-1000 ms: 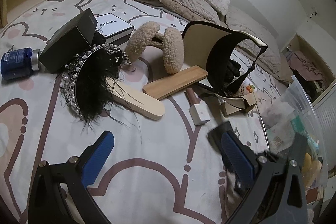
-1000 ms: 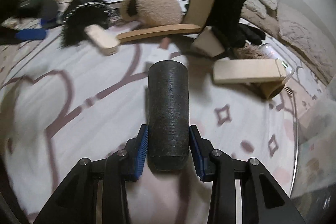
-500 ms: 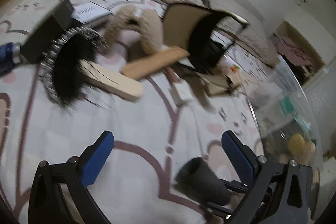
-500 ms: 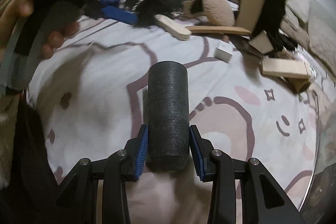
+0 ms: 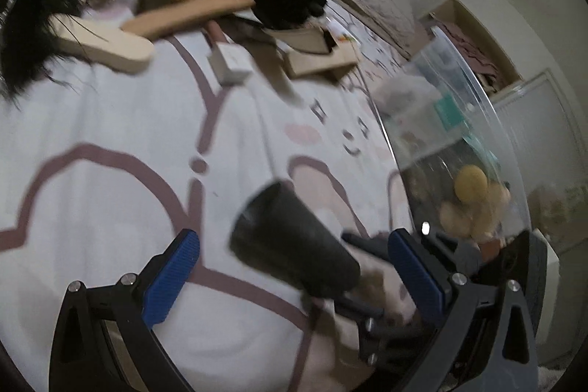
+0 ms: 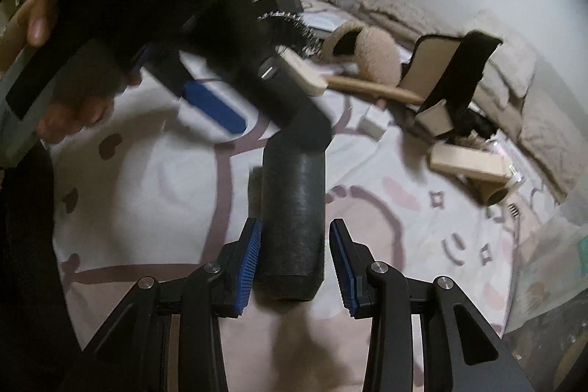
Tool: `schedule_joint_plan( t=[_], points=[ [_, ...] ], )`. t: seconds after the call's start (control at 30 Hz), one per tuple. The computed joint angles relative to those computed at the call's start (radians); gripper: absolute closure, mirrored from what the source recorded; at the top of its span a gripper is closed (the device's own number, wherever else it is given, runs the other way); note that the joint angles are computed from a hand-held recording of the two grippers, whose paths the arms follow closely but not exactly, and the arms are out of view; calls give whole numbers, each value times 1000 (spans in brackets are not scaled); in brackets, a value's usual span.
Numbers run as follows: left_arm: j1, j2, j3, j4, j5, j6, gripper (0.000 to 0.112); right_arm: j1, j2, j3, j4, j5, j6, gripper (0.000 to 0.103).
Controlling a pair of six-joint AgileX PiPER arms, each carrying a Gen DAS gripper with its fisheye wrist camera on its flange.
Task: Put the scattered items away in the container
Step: 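Pass the black foam roller from the right tool to the left tool, then grasp the white-capped brown tube with the right tool while the left tool holds the roller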
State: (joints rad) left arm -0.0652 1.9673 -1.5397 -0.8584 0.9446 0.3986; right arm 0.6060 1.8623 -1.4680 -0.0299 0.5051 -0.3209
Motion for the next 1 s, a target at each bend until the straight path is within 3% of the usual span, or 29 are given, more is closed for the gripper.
schedule_joint_plan(
  t=[0.17,0.3,0.6,0.87,1.0],
  points=[
    [-21,2,-9,-1,-13,17,10,-16,-16,39,66,-21,-117,64],
    [-31,22,-35,14,-36,29,10,7,-8,51,-44,-11,-70,64],
    [26,103,-118,-206,78,144,9,9,-51,95,-43,-7,-34,64],
    [37,124,-135,-260,134,165,9,-53,-75,99,39,24,-35,64],
    [46,125,-118,-273,174,151,9,-70,-70,95,-31,14,73,63]
  ],
)
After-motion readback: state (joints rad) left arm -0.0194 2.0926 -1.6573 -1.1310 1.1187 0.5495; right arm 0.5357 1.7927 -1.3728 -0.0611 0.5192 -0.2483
